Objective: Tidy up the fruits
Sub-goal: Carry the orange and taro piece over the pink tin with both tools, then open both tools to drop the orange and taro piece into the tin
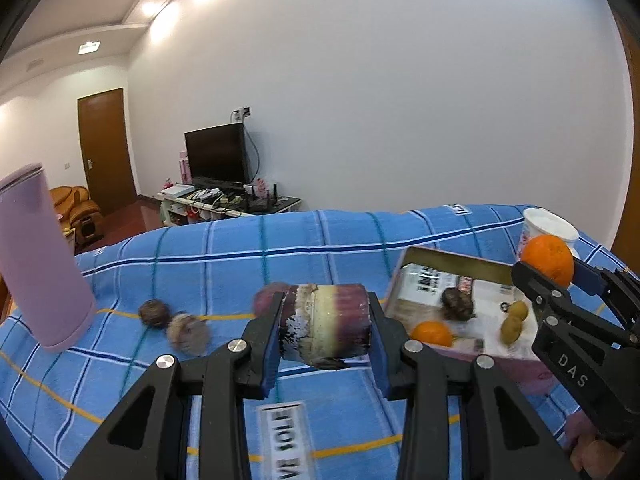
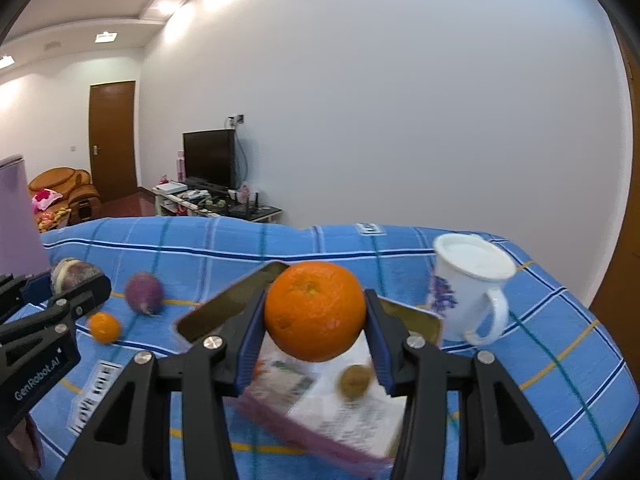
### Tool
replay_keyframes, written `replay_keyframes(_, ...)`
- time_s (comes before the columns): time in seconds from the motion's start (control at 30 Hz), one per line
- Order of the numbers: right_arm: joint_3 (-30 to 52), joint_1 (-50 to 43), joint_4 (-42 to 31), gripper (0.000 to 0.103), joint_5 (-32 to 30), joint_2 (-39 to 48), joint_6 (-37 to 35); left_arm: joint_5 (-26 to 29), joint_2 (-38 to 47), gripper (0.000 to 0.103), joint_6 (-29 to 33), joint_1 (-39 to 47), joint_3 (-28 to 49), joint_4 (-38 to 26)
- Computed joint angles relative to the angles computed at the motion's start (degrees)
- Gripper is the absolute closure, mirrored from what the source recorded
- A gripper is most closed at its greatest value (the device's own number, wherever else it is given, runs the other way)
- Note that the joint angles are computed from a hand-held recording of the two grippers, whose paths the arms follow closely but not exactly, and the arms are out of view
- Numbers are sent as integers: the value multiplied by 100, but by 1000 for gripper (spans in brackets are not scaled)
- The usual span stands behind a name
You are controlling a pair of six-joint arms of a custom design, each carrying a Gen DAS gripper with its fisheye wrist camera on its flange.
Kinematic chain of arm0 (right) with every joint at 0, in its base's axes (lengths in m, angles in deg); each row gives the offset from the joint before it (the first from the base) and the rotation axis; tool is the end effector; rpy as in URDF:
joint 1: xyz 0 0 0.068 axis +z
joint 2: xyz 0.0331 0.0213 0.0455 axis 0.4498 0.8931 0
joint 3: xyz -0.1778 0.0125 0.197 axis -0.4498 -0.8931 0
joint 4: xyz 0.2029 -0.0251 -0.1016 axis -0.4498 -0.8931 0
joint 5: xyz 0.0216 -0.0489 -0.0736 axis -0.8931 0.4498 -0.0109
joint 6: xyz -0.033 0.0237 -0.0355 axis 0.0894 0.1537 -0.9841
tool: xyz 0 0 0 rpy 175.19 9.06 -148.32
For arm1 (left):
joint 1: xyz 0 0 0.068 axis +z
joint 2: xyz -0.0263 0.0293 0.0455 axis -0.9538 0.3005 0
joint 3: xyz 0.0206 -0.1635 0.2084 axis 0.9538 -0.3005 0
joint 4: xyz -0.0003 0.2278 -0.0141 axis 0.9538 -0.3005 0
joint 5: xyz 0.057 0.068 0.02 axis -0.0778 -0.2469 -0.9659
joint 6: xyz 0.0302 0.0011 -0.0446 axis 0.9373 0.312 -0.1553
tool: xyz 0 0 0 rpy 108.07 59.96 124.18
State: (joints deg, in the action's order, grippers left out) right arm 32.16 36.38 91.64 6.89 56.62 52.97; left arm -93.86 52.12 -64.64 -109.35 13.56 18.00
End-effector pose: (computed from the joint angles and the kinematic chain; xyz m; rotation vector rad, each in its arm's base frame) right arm 0.3237 0.0571 0.1456 -0.3006 1.9355 0.1015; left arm 0.2826 -0.1828 0.1546 -0.1504 2.0239 0.1215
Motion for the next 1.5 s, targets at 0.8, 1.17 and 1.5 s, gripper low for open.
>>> replay_keyframes(0.8,1865,-1007,-2191,53,-1067,966,-342,274,2129,64,-252,-172,3246,-1904)
replay_keyframes(1.17,2112,-876,-2574,53,-969,1172,-491,427,2353,64,-221,-99,3494,-2137)
replay_keyframes(1.5,2366,-834,-2846,53,-950,1310,-465,475,2428,64,-243,-59,3668,-2368)
